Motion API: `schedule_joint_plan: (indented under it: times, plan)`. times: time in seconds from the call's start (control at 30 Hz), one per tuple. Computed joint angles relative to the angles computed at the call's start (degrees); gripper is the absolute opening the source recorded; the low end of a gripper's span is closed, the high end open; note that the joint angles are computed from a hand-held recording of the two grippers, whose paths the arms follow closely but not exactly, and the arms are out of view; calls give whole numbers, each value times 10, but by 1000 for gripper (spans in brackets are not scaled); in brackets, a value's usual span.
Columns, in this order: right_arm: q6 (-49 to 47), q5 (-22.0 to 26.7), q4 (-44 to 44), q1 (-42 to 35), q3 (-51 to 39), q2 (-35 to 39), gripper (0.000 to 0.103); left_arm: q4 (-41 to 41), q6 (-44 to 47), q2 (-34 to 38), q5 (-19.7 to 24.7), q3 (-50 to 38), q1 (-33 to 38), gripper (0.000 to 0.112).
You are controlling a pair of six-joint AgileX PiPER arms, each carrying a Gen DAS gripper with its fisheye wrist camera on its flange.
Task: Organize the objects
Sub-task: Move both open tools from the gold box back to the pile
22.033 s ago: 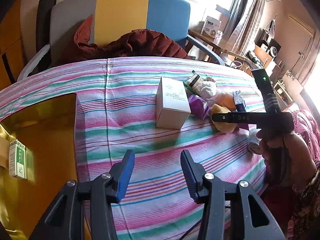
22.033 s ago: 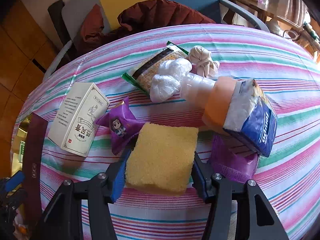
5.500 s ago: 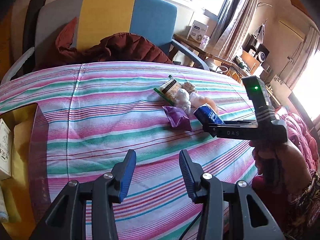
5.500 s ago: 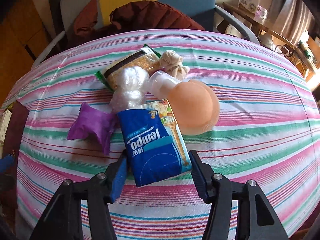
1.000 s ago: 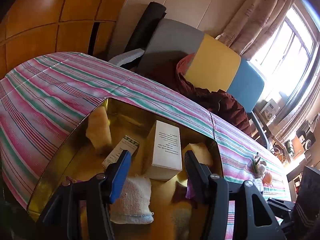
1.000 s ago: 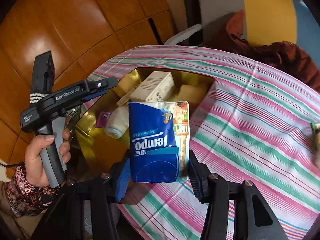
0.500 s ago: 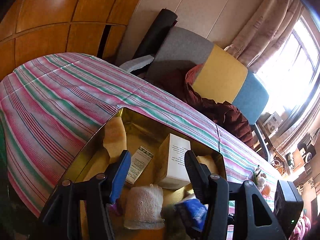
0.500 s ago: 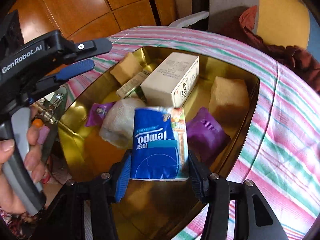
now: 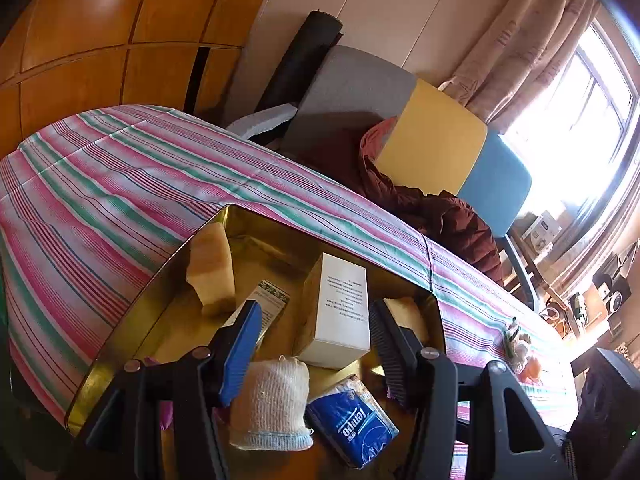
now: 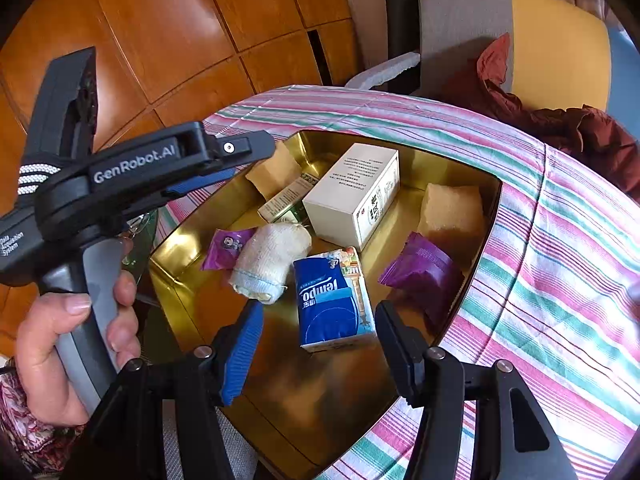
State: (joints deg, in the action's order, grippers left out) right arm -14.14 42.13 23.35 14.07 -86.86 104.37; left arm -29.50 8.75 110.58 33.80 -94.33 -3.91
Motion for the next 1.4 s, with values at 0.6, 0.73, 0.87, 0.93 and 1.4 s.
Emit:
schedule_joint_plan:
  times: [0.6, 0.73, 0.87, 0.93, 1.4]
  plan:
    - [60, -8, -64, -78, 77, -57, 60, -60, 92, -12, 26, 21, -50, 56]
    - [59, 5, -74, -116, 93, -58, 60, -59, 110, -14, 38, 22, -73, 56]
    - [40, 11, -74, -168, 120, -64, 61, -57, 133, -16, 55, 23, -102, 56]
    - [22, 18, -74, -197, 127, -65, 61, -51, 139, -19, 58, 26, -119, 56]
    - [-10, 57, -166, -415, -7, 16, 83, -28, 137, -1, 96, 5, -212, 56]
